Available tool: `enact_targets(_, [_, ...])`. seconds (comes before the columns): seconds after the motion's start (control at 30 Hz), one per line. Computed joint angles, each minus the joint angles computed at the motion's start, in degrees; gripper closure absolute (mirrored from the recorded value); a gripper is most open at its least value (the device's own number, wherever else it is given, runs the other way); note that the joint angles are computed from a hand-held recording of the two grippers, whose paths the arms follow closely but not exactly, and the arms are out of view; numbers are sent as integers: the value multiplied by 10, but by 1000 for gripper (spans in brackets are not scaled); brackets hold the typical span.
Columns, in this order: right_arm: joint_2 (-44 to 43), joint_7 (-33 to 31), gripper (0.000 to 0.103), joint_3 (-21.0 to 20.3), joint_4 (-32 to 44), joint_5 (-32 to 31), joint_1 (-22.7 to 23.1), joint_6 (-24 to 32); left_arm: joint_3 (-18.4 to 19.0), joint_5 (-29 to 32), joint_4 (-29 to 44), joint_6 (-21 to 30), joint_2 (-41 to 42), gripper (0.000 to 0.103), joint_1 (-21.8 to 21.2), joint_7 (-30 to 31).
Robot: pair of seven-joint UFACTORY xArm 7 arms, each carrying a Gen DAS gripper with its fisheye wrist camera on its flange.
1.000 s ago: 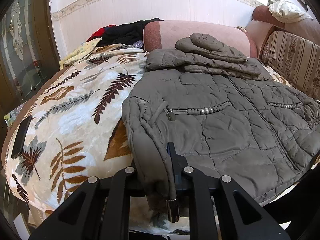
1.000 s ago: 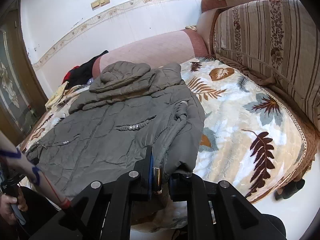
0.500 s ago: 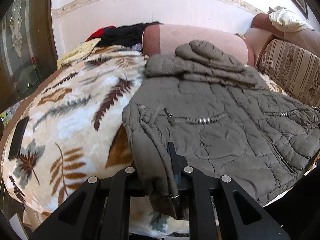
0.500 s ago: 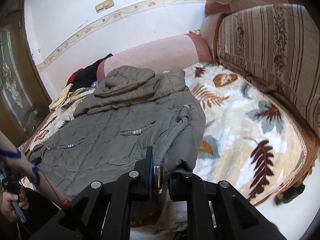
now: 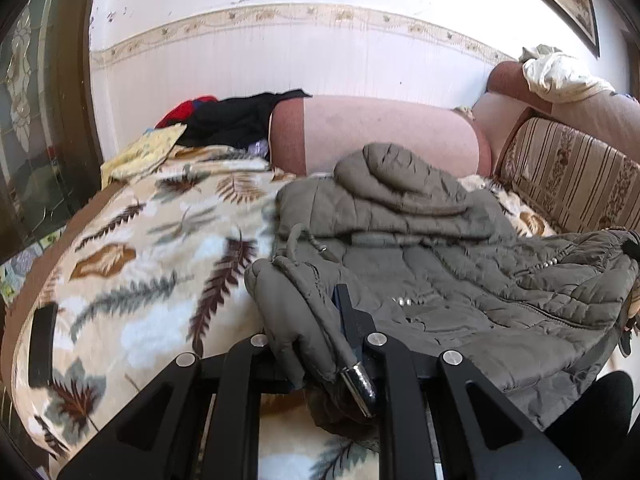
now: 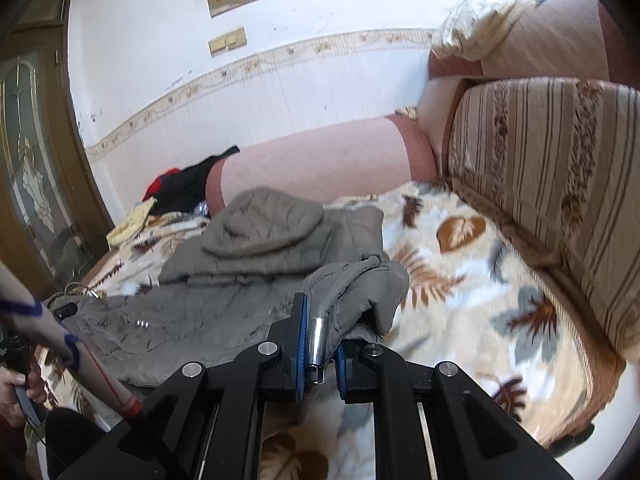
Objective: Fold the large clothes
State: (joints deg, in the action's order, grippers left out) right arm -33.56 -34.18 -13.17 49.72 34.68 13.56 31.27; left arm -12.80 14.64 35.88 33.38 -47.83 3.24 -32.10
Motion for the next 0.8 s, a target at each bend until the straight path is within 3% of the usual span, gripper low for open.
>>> enact_targets(0.2, [92,-18,92,-2,112,24,14,-8,22,5,97,-15,90,88,7,38])
enact_targets(0.43, [248,-8,92,28,295,49,-20,9,29,33,265,-24,249,88,29,53])
enact_targets(0.6, [392,44,92,53,475,43,-60,52,41,80,425,-5,391,88,19,44])
enact_targets(0.8, [584,140,92,81,729,-19,-93,112,79,109,627,38,565,87,-19,51])
